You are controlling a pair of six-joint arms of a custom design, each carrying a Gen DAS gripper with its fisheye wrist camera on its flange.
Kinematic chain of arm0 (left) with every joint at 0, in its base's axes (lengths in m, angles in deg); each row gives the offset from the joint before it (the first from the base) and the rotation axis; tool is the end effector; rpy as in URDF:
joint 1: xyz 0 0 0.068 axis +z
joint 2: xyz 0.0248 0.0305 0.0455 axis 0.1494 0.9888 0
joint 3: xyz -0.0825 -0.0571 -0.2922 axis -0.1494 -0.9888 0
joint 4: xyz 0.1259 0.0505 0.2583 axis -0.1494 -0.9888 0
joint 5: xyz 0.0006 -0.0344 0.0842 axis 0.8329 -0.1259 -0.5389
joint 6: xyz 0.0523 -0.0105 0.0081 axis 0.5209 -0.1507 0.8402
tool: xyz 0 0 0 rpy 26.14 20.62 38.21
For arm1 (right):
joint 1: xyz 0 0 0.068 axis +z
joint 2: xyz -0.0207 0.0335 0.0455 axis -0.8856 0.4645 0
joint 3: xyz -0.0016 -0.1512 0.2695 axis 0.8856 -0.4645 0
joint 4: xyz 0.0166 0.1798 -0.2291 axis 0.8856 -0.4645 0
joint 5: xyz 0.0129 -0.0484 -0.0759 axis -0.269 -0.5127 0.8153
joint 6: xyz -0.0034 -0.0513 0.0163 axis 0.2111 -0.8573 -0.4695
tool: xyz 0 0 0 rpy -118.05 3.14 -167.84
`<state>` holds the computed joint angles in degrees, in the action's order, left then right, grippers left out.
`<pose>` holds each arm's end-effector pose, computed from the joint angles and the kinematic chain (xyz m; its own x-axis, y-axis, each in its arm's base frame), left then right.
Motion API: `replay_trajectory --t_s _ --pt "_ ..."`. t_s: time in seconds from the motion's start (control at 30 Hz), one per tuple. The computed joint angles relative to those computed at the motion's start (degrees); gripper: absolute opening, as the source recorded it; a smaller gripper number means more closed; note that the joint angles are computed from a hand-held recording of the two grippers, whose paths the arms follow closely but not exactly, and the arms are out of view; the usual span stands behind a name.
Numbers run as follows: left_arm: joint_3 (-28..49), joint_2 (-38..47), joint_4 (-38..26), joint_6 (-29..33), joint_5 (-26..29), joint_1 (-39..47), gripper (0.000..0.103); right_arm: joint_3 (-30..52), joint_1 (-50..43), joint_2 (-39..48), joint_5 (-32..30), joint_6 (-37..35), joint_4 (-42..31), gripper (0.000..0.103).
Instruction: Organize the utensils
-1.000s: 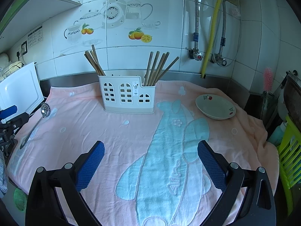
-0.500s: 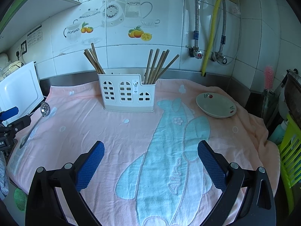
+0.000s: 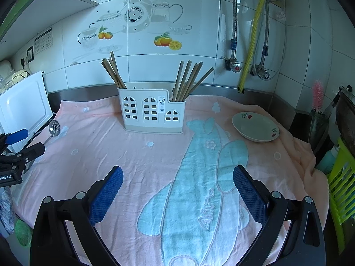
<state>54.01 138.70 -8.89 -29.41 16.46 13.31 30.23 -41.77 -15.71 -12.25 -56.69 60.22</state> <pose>0.2369 0.0069 0.2253 -0.5229 0.1802 -0.8331 0.3392 0.9407 -0.0094 0.1752 0.0505 0.2308 -0.5714 0.0276 -0.8202 0.1161 0.9921 -0.0475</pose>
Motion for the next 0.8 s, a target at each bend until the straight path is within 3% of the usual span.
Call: replay_trajectory --t_s 0.8 --pt "-0.46 0.86 0.93 -0.41 0.96 0.82 0.098 -0.57 0.14 0.96 -0.67 -0.53 1.28 0.096"
